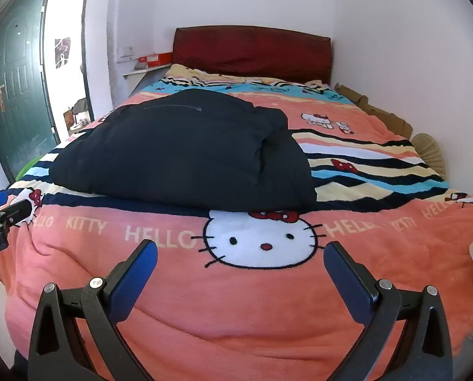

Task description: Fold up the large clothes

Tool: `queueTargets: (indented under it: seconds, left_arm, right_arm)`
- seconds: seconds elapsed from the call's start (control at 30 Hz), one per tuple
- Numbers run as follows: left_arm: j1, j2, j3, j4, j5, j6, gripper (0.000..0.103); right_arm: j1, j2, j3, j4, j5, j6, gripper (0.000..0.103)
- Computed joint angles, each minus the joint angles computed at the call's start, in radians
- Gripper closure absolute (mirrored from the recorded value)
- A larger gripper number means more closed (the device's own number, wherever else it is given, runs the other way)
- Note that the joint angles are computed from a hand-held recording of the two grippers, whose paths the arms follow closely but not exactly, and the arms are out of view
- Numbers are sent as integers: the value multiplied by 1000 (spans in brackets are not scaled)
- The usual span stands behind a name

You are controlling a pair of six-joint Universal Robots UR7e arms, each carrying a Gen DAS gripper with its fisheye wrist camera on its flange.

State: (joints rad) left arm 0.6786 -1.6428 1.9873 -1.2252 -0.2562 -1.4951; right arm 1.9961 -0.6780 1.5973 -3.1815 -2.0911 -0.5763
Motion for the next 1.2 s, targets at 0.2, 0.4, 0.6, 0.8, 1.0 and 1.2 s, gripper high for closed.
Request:
queueTargets:
  seconds: [0.2,0.4,0.6,0.8,1.0,1.2]
  left_arm:
    - [2,-4,9,-21,3,14,32]
    - [3,-4,9,-22,4,15,32]
    - [2,-8,20,-56,10,42,32]
    - [5,-10,24,-88,8,77,32]
    - [8,-7,33,-138,-1,129,32]
    - [15,-6,51,-234,-16,213,32]
  right_arm:
    - [-2,2,-4,5,-6,1,0]
    - [-3,4,-9,11,-12,-1,0]
    - [-3,7,-12,9,-12,-6,0]
    - [-3,8,-15,8,-9,-13,0]
    - [-4,9,-18,2,-10,-16,0]
    - [-5,9,-16,-1,-15,-17,0]
